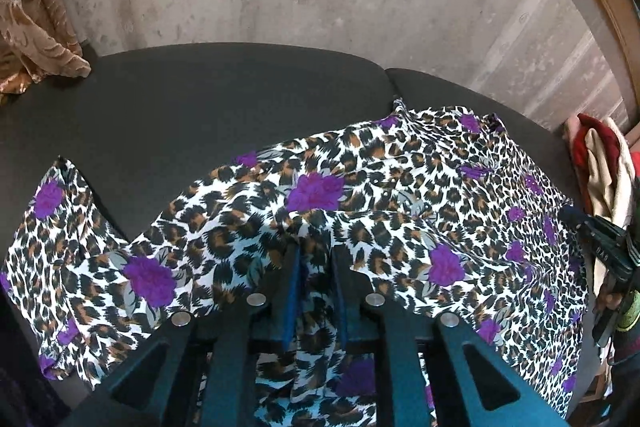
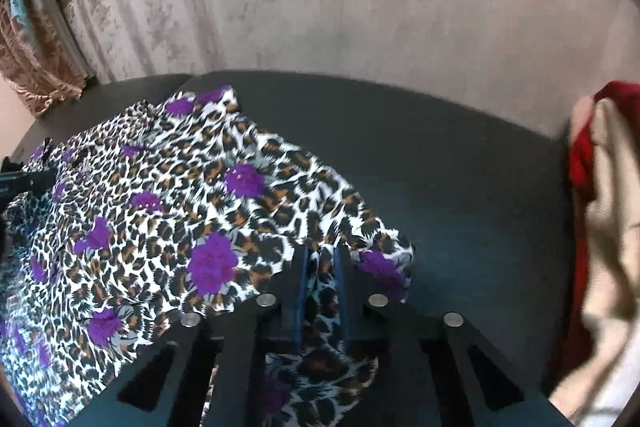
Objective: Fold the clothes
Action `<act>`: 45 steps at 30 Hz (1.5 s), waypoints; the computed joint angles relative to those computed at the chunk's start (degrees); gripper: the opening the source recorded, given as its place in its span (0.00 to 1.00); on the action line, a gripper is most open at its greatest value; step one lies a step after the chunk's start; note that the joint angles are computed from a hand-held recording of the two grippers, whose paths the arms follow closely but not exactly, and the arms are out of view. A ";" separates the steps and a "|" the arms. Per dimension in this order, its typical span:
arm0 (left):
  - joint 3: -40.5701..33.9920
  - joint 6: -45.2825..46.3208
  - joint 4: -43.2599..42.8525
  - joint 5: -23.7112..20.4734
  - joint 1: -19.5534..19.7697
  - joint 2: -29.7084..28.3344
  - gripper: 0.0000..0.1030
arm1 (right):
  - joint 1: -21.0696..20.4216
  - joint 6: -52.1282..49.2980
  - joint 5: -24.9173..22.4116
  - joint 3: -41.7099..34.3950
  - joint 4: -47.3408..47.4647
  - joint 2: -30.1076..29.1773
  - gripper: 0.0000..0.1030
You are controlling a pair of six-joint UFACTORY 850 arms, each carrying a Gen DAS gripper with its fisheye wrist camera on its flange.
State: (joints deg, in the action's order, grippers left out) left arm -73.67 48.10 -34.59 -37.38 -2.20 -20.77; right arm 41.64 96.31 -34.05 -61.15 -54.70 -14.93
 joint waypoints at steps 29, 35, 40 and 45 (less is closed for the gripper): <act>3.10 3.33 -0.86 4.57 0.12 1.45 0.21 | 1.37 17.25 -3.95 4.81 -5.74 5.84 0.13; 2.28 2.92 -0.92 4.35 0.19 0.66 0.21 | 2.33 -1.56 -2.30 0.33 2.75 2.32 0.56; 3.79 5.06 -2.04 5.84 0.14 1.76 0.21 | 3.22 -0.95 -5.00 -0.05 3.38 1.22 0.03; 4.14 8.58 -5.86 5.99 0.75 1.70 0.21 | 2.95 6.26 -6.63 2.00 1.99 2.73 0.03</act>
State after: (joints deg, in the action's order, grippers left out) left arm -69.53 56.68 -40.46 -31.38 -1.45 -19.07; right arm 44.59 102.57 -40.68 -59.15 -52.72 -12.20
